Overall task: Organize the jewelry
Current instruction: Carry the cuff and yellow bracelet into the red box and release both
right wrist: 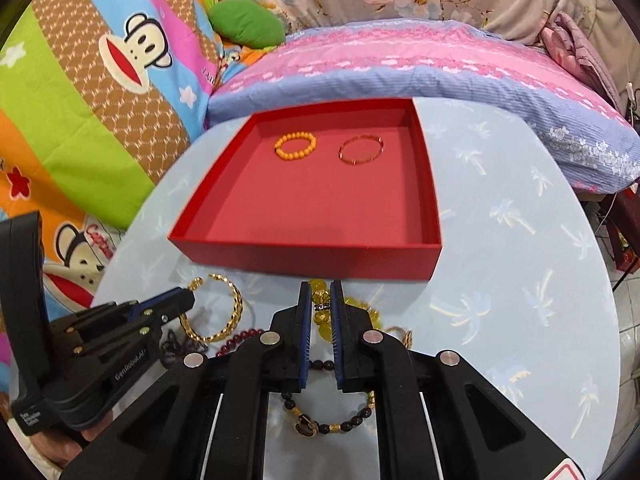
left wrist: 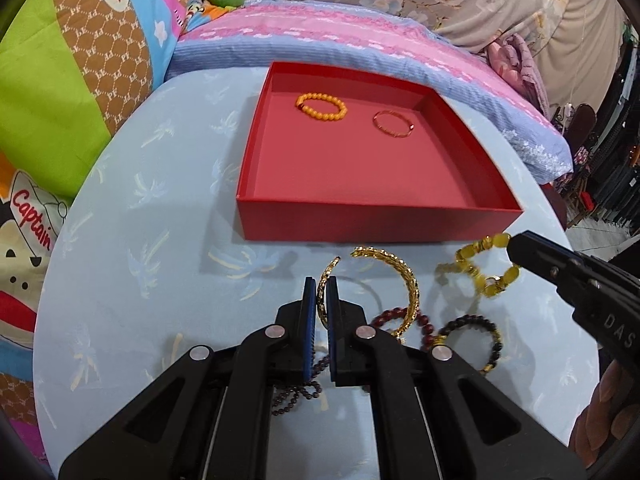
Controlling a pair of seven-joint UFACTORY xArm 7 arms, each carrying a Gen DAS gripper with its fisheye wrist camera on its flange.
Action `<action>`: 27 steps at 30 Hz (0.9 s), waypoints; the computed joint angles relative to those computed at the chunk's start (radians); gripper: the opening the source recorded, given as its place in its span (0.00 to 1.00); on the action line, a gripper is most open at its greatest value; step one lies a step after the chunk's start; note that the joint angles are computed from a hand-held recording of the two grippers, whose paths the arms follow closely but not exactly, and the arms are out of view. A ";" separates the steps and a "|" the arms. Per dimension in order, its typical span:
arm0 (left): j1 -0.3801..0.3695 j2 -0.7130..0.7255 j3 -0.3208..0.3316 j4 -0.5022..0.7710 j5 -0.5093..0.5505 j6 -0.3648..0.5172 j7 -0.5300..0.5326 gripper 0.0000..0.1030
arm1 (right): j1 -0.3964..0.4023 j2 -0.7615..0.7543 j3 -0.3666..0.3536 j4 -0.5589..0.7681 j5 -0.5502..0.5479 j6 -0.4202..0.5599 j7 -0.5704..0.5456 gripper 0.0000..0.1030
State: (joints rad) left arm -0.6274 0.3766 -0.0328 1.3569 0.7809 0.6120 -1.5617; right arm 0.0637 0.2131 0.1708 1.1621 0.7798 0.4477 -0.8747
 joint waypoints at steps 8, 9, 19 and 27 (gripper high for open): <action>0.012 -0.007 0.002 0.047 0.005 0.001 0.049 0.05 | -0.022 0.031 -0.007 0.118 0.032 0.038 0.019 0.09; 0.017 -0.003 0.003 0.062 0.002 0.005 0.064 0.05 | -0.024 0.041 -0.006 0.138 0.029 0.038 0.026 0.09; 0.064 0.100 0.042 0.258 -0.053 0.029 0.225 0.05 | -0.039 0.195 0.028 0.397 -0.050 -0.002 0.114 0.09; 0.097 0.256 0.069 0.446 -0.198 0.064 0.388 0.05 | -0.030 0.395 0.040 0.653 -0.219 0.067 0.297 0.09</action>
State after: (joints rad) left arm -0.5307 0.6324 0.0365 1.8025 0.5824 0.6764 -1.1741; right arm 0.0339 0.6081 0.2104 1.8154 0.5608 0.5142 -0.5774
